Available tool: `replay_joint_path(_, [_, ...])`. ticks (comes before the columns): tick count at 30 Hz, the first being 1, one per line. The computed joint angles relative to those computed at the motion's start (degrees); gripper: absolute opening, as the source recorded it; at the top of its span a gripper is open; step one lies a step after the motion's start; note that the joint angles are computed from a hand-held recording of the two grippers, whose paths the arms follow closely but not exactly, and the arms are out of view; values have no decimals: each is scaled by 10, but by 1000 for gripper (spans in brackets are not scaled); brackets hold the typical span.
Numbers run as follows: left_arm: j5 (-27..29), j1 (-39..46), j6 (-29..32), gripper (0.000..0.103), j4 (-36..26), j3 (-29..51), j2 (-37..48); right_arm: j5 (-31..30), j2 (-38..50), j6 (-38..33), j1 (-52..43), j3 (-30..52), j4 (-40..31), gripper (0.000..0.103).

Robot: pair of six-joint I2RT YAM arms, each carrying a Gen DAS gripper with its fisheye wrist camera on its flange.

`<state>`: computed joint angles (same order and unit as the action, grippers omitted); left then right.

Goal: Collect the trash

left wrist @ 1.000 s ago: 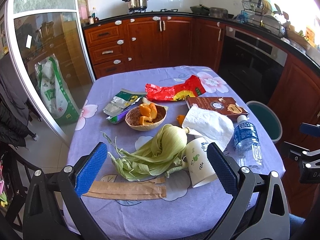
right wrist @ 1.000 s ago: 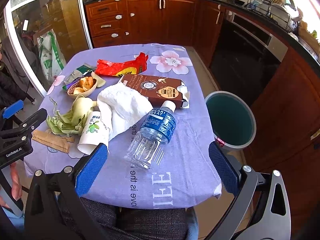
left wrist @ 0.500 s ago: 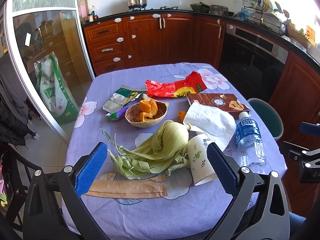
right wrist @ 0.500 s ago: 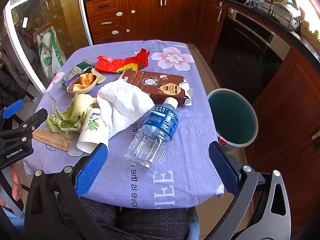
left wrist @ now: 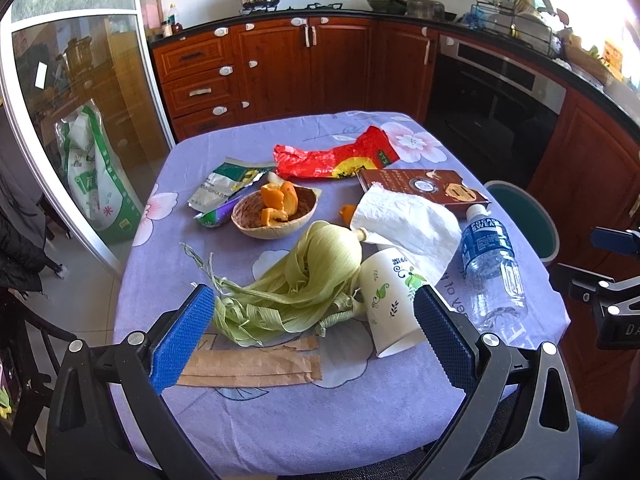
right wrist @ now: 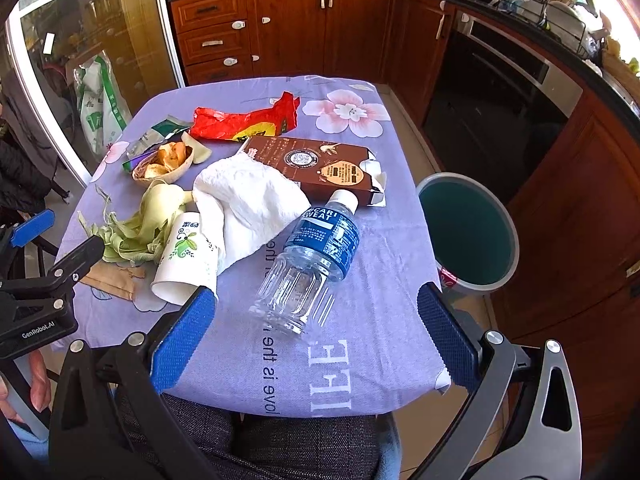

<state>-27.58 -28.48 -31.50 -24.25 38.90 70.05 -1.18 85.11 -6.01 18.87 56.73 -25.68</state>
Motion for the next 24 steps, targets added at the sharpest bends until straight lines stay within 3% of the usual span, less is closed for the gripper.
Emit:
replay_joint_path(15, [128,15,28,99,70,-26,63,-11,11,3,-14,-1,5,97])
replay_joint_path(24, [146,20,46,64,109,-5,142,-12,39,0,-8,4,21,97])
